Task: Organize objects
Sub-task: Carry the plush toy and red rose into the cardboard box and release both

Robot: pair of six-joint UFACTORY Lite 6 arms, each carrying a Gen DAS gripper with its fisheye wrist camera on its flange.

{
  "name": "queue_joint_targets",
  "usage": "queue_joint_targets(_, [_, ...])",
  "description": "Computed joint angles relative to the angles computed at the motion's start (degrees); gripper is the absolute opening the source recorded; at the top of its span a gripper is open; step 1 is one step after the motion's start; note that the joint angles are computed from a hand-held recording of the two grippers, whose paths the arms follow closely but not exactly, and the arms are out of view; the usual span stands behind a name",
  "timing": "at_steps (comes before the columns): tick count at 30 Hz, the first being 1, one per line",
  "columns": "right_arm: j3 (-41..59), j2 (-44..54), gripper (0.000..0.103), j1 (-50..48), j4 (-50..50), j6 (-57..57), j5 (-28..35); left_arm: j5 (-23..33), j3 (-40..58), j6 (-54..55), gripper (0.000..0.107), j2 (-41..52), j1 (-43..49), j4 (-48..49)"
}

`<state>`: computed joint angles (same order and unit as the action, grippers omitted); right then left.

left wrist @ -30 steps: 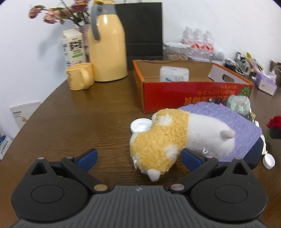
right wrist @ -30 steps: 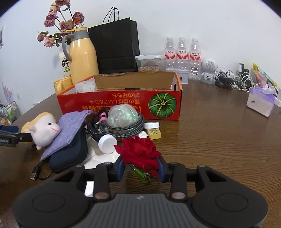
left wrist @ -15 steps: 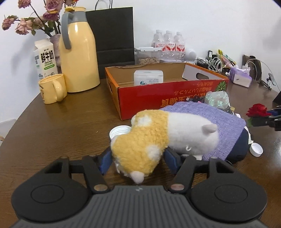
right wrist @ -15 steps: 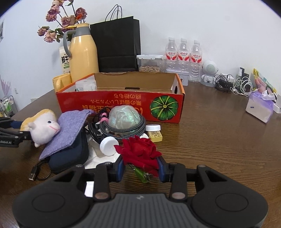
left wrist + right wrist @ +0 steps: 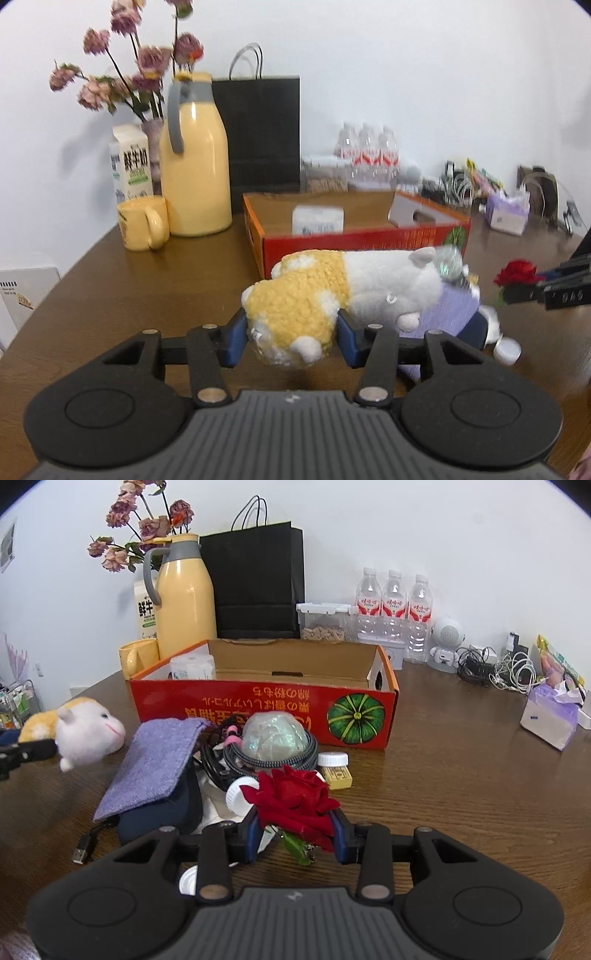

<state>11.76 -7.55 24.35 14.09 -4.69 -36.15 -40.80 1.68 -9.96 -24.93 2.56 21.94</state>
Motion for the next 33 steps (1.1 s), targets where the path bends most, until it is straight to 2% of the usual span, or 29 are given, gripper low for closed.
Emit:
queue_joint_targets(3, [0.09,-1.82,0.036,0.03,0.15,-0.74,0.62,5.09,1.51,0.23,0.05,-5.35,-3.5,-4.92])
queue_joint_targets(5, [1.05,-2.61,0.036,-0.03,0.19,-1.42,1.09,6.65,4.14,2.83,0.05,-5.42,-6.42,-10.76])
queue_joint_targets(8, [4.05,-2.93,0.036,-0.7,-0.62,-2.2,1.87,6.71,10.85,8.89,0.05,-0.86,-11.55,-23.02])
queue_joint_targets(12, [11.78,1.33,0.036,-1.56,-1.48,-3.12,2.39,5.92,22.27,14.38,0.05,9.31,-16.23,-33.09])
queue_joint_targets(19, [32.42,17.77,0.036,-4.38,-3.83,-1.18,4.63,6.43,45.5,25.4,0.05,31.26,-21.3,-49.62])
queue_joint_targets(25, [53.77,34.77,0.036,-6.0,-0.69,-4.73,10.69,9.69,64.34,36.11,0.05,48.75,-21.81,-62.71])
queue_joint_targets(29, [66.7,45.27,0.036,-7.06,2.58,-7.08,14.82,13.37,74.45,40.84,0.05,57.07,-20.66,-67.65])
queue_joint_targets(33, [72.97,51.82,0.036,-7.81,1.47,-6.7,17.53,14.97,80.96,44.61,0.05,62.99,-20.04,-72.43])
